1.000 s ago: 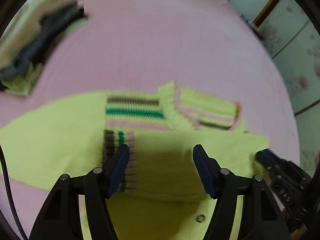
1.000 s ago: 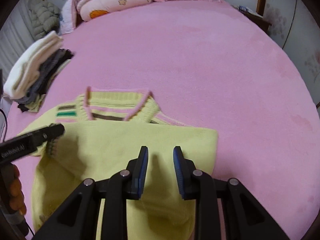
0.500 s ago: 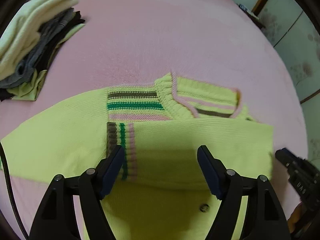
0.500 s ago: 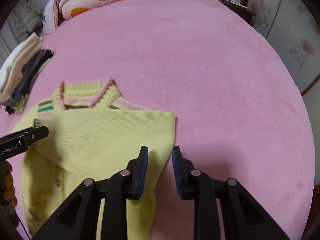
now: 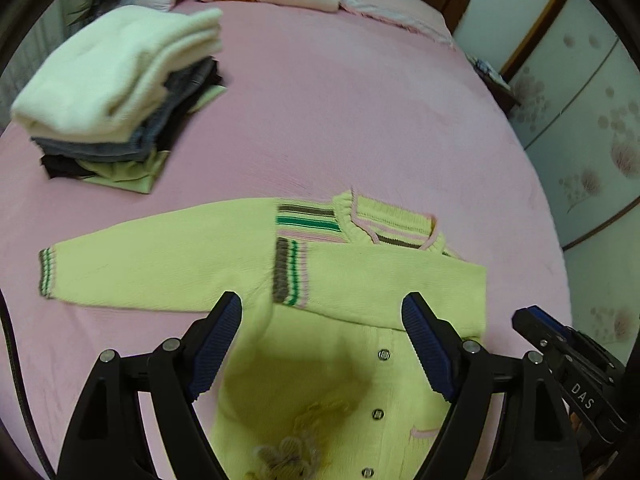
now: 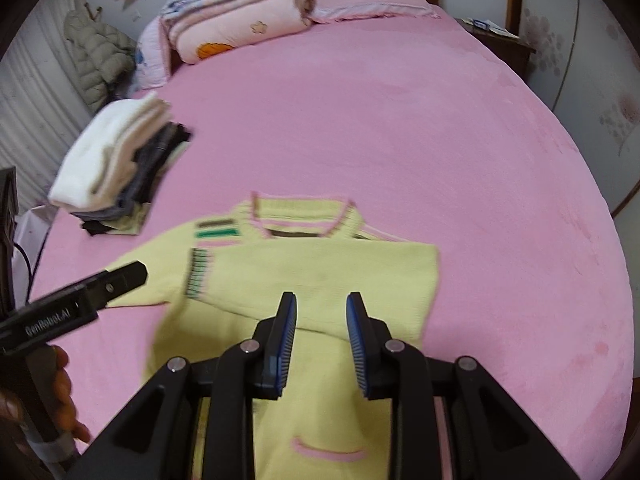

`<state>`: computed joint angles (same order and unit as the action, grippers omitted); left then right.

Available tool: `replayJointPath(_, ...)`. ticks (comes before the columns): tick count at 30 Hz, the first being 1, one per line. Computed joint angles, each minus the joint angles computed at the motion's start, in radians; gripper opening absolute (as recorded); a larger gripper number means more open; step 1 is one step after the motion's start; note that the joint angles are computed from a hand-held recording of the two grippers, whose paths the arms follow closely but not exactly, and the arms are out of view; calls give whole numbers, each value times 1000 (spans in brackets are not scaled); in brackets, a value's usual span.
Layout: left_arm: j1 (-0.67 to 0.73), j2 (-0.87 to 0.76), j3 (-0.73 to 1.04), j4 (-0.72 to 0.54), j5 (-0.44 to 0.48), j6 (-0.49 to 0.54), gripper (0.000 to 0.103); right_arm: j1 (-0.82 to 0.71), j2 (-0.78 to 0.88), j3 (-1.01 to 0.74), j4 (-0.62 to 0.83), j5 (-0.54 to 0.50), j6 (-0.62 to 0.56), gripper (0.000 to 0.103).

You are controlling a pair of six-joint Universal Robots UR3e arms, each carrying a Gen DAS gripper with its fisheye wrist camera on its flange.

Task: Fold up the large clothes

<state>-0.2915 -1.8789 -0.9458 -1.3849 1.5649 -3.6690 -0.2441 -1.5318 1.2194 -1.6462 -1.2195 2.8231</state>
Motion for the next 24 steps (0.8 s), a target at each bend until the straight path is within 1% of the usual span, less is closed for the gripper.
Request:
replayJointPath(1,11,60,-67,29,-3,2,81,11,-1,-13,9,4,8,25)
replayJointPath(3,21,135,-144,59,1,7,81,41,-9,-33,25,12,23,25)
replayJointPath(5,59,220,-214,52,-42,8,81,85,-10,-48,22,9,52,25)
replayJointPath(7,118,327,-316,51,-105,-1,81,132,-8,-65,27,6,77,25)
replayJointPath(8,142,372,-367,61,-121,1,81,155,-4,-76,32,5,90,25)
replayJointPath(10,211,476,-465,59,-160,33,81,206,2,-83,24,-1,120,25)
replayJointPath(12,254,545,-517,27,-140,67,81,261,14,-91,7,-14,154,25)
replayJointPath(13,287,587,-554,7,-127,91,81,291,27,-101,-1,-23,171,25)
replayJointPath(14,322,621,-591,-1,-134,113,81,320,40,-111,-10,-33,186,25)
replayJointPath(15,374,661,-629,-22,-159,147,81,350,54,-119,-22,-45,202,25)
replayJointPath(17,530,761,-731,-72,-246,250,81,411,87,-132,-55,-67,234,25)
replayJointPath(19,662,834,-809,-115,-306,343,81,467,120,-139,-93,-96,264,25)
replayJointPath(22,815,891,-911,-135,-326,445,81,544,195,-179,-125,-130,312,25)
replayJointPath(24,929,928,-976,-143,-367,505,81,586,244,-209,-134,-146,342,25)
